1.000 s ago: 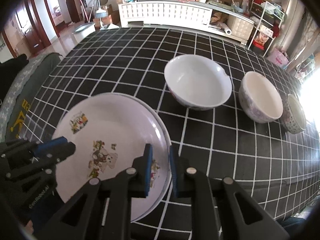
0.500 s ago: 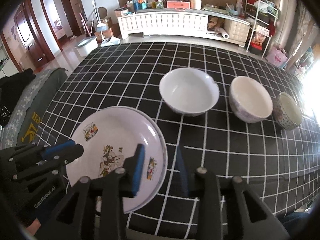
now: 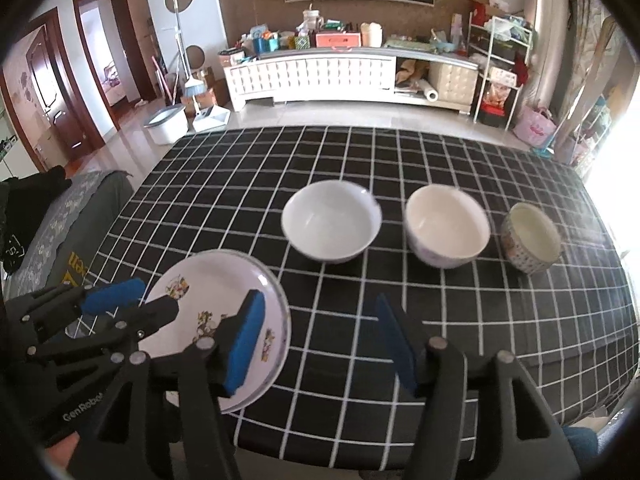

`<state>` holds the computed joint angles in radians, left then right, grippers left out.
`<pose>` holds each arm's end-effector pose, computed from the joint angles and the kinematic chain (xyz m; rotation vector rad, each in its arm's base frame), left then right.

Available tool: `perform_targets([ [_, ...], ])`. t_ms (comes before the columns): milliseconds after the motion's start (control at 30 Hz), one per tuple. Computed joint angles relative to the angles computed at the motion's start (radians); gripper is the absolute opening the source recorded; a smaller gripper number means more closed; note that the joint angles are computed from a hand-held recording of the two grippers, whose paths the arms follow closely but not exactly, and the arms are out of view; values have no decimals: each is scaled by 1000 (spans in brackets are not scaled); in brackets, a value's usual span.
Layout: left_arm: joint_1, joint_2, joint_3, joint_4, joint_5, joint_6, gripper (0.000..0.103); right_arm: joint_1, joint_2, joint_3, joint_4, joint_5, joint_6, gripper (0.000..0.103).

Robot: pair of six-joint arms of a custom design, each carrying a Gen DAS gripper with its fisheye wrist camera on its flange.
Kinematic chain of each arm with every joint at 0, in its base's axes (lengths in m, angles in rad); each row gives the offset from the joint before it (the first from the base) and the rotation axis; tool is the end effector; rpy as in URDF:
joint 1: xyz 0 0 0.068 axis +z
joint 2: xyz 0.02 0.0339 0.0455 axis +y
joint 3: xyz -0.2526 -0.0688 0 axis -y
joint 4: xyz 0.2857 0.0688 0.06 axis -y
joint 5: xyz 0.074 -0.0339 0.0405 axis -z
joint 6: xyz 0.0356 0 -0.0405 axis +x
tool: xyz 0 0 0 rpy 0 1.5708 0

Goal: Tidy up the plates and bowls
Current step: 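Lower the cartoon-printed plate onto the plate stack and open both grippers, then reach to the plain white bowl and grasp its rim with both grippers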

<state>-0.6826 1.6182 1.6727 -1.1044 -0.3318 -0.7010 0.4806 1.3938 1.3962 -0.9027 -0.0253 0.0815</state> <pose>0.2925 -0.2229 0.3479 -0.1363 2.5319 -0.1040 0.2915 0.1530 0.3370 -0.5045 2.4391 0.2710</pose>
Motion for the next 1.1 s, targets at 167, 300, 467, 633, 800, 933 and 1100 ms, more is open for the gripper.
perform_targets([
  [167, 8, 62, 108, -28, -9, 17, 41, -49, 25, 43, -11, -38, -35, 66],
  [300, 25, 137, 215, -49, 5, 45, 46, -83, 68, 92, -13, -67, -53, 66],
  [467, 59, 249, 362, -84, 40, 78, 46, -113, 158, 182, -22, -100, -87, 66],
  [633, 99, 388, 532, -133, 62, 119, 46, -137, 249, 251, -18, -118, -112, 66],
  [800, 135, 502, 648, -157, 86, 131, 46, -152, 337, 286, 24, -129, -151, 66],
  [933, 168, 586, 707, -162, 128, 150, 46, -152, 393, 286, 85, -113, -190, 66],
  [1100, 203, 681, 798, -184, 152, 162, 46, -158, 491, 351, 74, -116, -206, 66],
])
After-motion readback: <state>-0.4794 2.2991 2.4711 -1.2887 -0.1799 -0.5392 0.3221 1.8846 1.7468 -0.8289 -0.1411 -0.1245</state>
